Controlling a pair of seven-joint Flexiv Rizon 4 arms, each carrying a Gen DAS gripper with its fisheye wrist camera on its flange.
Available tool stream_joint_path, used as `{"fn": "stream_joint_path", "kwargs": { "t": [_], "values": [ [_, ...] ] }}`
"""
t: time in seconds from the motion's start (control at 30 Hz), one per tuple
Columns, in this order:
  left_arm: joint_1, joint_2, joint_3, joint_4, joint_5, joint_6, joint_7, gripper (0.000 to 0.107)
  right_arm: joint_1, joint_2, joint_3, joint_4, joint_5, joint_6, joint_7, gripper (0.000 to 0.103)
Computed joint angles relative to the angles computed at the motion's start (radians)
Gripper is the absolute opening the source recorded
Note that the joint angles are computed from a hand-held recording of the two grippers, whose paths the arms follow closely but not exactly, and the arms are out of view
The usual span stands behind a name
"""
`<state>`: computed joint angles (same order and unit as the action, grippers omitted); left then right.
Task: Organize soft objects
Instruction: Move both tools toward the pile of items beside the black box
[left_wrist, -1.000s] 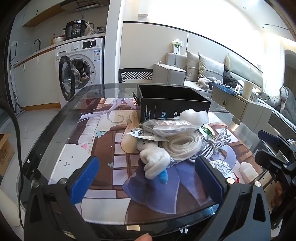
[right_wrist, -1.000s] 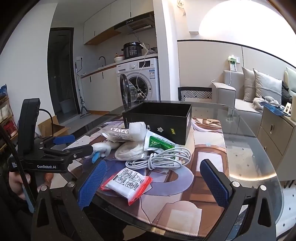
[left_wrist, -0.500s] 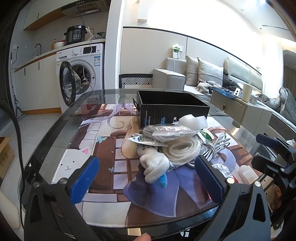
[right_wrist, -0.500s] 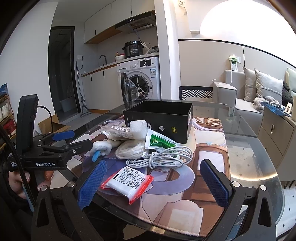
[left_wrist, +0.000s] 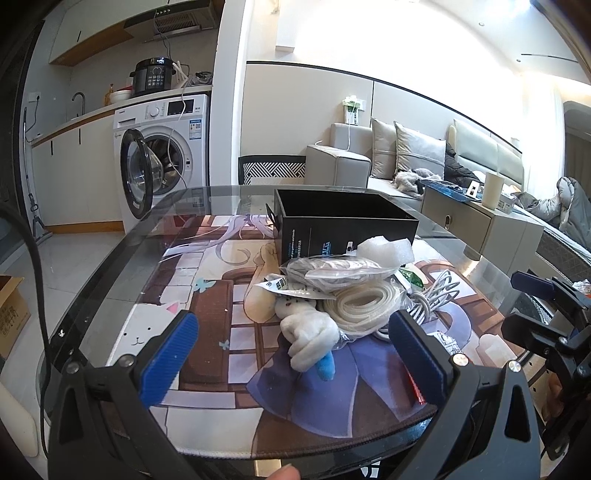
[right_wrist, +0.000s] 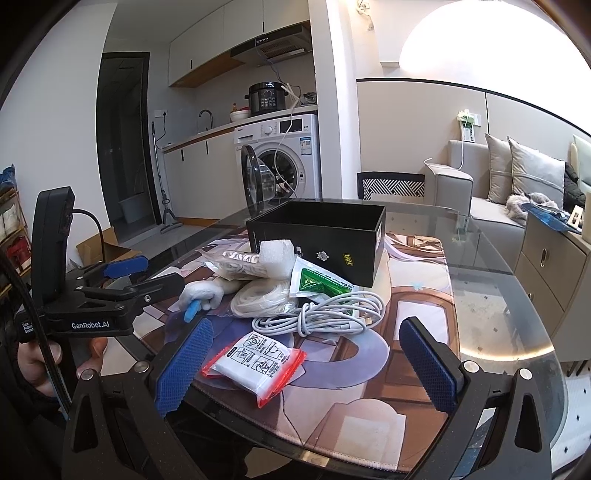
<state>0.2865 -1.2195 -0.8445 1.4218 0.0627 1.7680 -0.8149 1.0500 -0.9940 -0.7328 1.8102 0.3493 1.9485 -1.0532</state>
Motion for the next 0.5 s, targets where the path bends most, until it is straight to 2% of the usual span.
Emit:
{"fn": "stream_joint_path", "kwargs": {
  "t": [0.5],
  "values": [
    [0.013, -0.027, -0.033, -0.011, 0.022, 0.010, 0.006, 0.103, -0.012, -0.001, 0.010, -0.012, -0.005, -0.005, -0.005, 0.103]
  ]
}}
